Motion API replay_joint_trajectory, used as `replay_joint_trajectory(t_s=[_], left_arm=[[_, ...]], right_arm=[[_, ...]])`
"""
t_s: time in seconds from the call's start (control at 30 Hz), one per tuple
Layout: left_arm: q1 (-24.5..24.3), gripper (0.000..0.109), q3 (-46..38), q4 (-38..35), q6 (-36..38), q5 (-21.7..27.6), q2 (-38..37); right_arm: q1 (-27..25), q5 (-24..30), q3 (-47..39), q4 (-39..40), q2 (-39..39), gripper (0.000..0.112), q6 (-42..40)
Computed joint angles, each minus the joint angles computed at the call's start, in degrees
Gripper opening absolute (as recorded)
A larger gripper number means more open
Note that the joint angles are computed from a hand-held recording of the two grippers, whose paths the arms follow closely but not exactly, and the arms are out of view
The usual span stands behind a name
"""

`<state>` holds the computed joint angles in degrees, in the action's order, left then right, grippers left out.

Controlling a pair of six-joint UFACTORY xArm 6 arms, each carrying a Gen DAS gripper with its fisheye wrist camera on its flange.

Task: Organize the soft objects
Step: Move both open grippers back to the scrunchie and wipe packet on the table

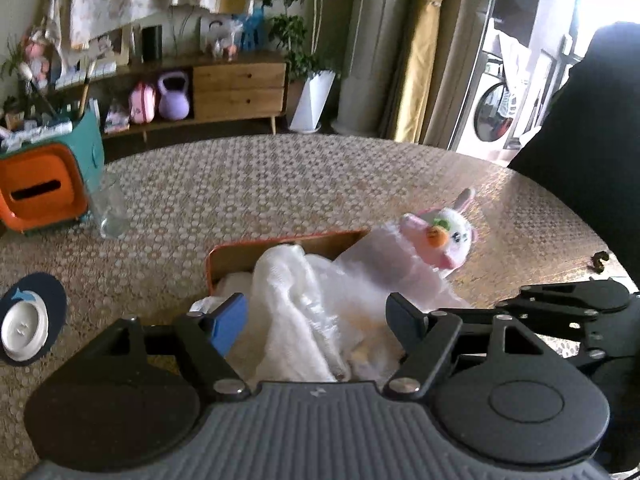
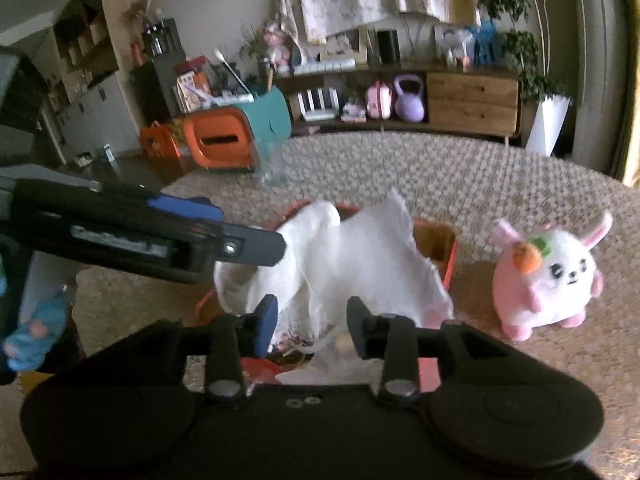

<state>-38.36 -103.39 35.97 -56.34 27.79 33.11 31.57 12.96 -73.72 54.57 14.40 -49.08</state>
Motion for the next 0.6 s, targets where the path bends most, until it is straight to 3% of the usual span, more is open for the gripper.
replay_joint_trajectory(t_s=[0.37,0.43,0.6], left_arm=[[-4.56,0.076,-8.48,0.82,0.96,0.73,3.65],[-5.36,0.083,-10.61,-0.20,2.06,0.79,4.92],[-7.51,0.089,-17.10,-3.19,5.23,1.22,8.83]], right_arm=[[-2.44,-3.42,11.71,11.13,-14.13,0.055,-9.75],[-3.06,-4.11,13.60,12.13,-16.09,0.058,-10.32],[-5.13,-5.08,17.69,16.63,-20.75,0.065,-14.15]])
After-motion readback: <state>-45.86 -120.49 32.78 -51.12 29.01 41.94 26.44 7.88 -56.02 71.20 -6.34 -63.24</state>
